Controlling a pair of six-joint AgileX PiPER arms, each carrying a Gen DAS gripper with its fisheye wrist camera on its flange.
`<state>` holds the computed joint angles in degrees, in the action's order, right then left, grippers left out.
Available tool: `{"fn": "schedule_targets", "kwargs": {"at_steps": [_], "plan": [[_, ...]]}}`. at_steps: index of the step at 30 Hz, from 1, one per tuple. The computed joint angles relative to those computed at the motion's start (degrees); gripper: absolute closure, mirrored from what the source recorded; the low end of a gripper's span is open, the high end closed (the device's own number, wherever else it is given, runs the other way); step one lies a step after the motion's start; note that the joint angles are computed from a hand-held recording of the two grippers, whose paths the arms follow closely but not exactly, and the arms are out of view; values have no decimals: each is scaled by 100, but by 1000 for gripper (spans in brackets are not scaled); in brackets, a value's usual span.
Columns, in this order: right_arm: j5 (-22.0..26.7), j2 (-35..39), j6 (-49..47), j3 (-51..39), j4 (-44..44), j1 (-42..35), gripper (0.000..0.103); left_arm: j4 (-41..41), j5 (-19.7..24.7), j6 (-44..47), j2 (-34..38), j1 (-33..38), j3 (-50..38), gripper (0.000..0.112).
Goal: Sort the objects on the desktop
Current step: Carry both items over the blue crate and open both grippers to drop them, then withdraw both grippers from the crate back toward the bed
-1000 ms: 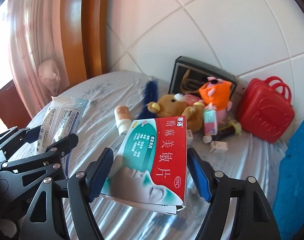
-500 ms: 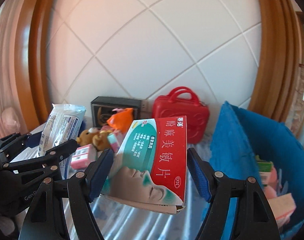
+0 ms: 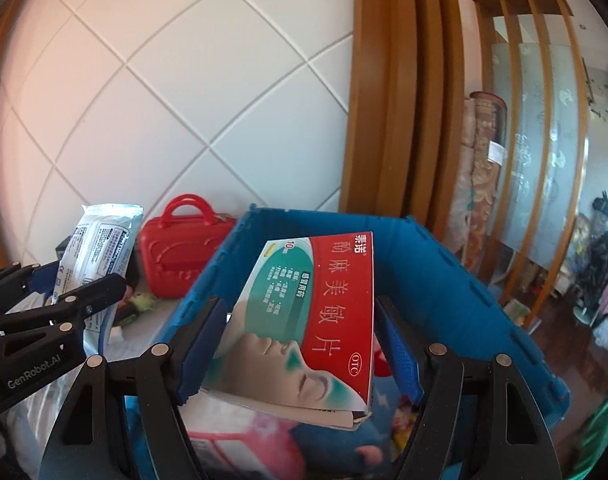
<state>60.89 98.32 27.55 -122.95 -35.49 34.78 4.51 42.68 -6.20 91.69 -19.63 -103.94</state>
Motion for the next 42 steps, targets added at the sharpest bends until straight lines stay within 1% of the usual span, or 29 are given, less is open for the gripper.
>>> {"fn": "schedule_targets", "kwargs": {"at_steps": [1, 3, 7, 10, 14, 16, 17, 19, 20, 21, 22, 23, 24, 28, 32, 37, 42], "plan": [[-97, -125, -99, 178, 127, -206, 28, 247, 65, -232, 154, -233, -175, 62], [-288, -314, -296, 476, 387, -597, 28, 439, 285, -416, 444, -518, -582, 62], [-658, -335, -595, 774, 866, -1279, 28, 887, 612, -685, 909, -987, -1198, 62], [-724, -131, -835, 616, 1204, -1635, 28, 1053, 853, -742, 1218, -1178, -1622, 62], [-801, -142, -868, 750, 1311, -1829, 28, 1154, 1062, -734, 1499, -1301, -1999, 61], [-745, -58, -854, 670, 1314, -1902, 27, 1214, 1109, -779, 1592, -1343, -2112, 61], [-718, -23, -845, 625, 1319, -1937, 27, 1281, 1122, -835, 1609, -1367, -2128, 60], [-757, -77, -756, 710, 1356, -2010, 17, 1452, 1207, -987, 1655, -1428, -2193, 50], [-806, -124, -726, 778, 1375, -2045, 11, 1565, 1198, -1080, 1647, -1457, -2166, 35], [-857, -178, -680, 857, 1347, -2060, 9, 1702, 1083, -1206, 1569, -1483, -2006, 26], [-848, -200, -636, 884, 1277, -2043, 9, 1799, 966, -1302, 1478, -1498, -1841, 24], [-844, -230, -628, 925, 1230, -2024, 6, 1802, 929, -1325, 1432, -1491, -1778, 22], [-853, -263, -610, 972, 1186, -2011, 0, 1742, 896, -1305, 1386, -1467, -1725, 20], [-775, -337, -478, 1019, 986, -1858, 0, 1743, 756, -1359, 1102, -1392, -1340, 20], [-607, -341, -298, 964, 747, -1605, 0, 1563, 591, -1328, 689, -1177, -820, 20], [-456, -343, -65, 899, 382, -1074, 0, 1257, 352, -1136, 117, -784, -140, 20], [-242, -95, 29, 463, 130, -441, 0, 909, 123, -853, -418, -242, 489, 20]]}}
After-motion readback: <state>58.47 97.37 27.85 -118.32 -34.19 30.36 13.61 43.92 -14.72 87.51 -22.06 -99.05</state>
